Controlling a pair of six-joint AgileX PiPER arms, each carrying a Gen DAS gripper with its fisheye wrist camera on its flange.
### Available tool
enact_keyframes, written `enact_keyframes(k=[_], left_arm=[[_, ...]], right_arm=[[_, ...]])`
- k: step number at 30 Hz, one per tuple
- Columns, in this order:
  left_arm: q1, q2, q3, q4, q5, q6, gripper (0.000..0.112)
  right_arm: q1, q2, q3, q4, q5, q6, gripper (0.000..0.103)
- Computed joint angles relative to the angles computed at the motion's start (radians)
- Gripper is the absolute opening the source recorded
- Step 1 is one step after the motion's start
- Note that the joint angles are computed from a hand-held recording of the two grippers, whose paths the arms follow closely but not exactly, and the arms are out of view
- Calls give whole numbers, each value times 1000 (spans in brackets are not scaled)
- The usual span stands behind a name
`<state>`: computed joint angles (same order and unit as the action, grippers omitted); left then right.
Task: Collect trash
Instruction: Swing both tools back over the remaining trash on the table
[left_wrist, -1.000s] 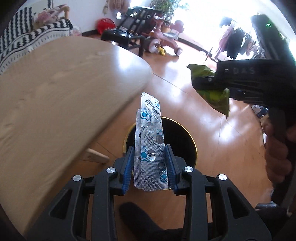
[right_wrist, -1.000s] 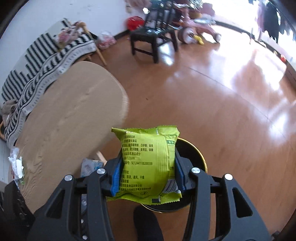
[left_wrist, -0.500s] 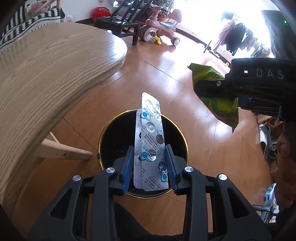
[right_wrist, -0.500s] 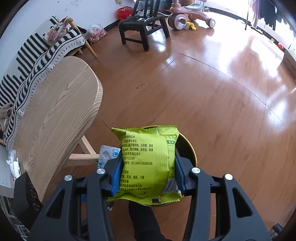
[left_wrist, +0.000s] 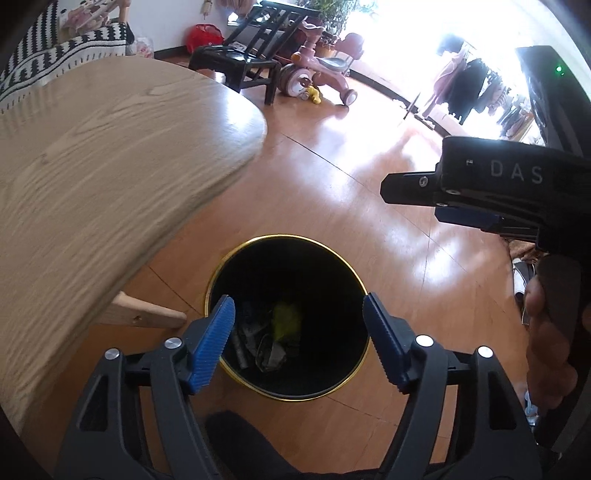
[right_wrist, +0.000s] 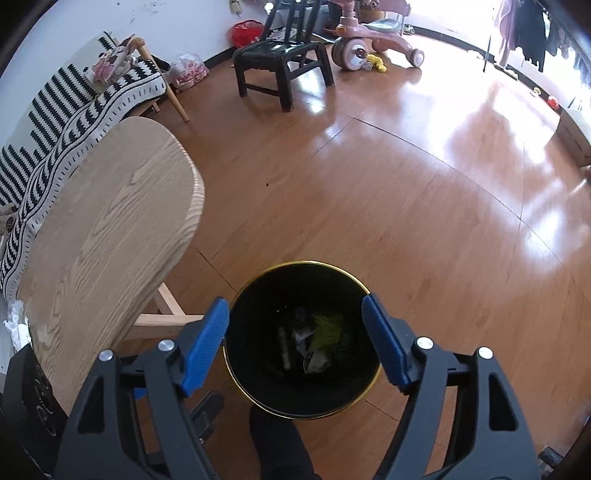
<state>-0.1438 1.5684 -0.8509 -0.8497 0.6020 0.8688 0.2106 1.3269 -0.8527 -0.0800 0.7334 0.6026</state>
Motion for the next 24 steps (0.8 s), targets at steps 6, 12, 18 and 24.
enact_keyframes(k=[6, 12, 18, 24], left_arm=[[177, -140, 29, 29, 114, 101, 84], [557, -253, -29, 82, 322, 279, 89], [1054, -172, -197, 66, 540, 483, 90], [1355, 47, -449, 65, 607, 487, 91]], right_arm=[[142, 6, -64, -72, -22, 123, 74], [393, 98, -239, -180, -11, 284, 75], [639, 308, -546, -241, 43, 341, 75], [812, 623, -1016, -191, 144, 269, 75]])
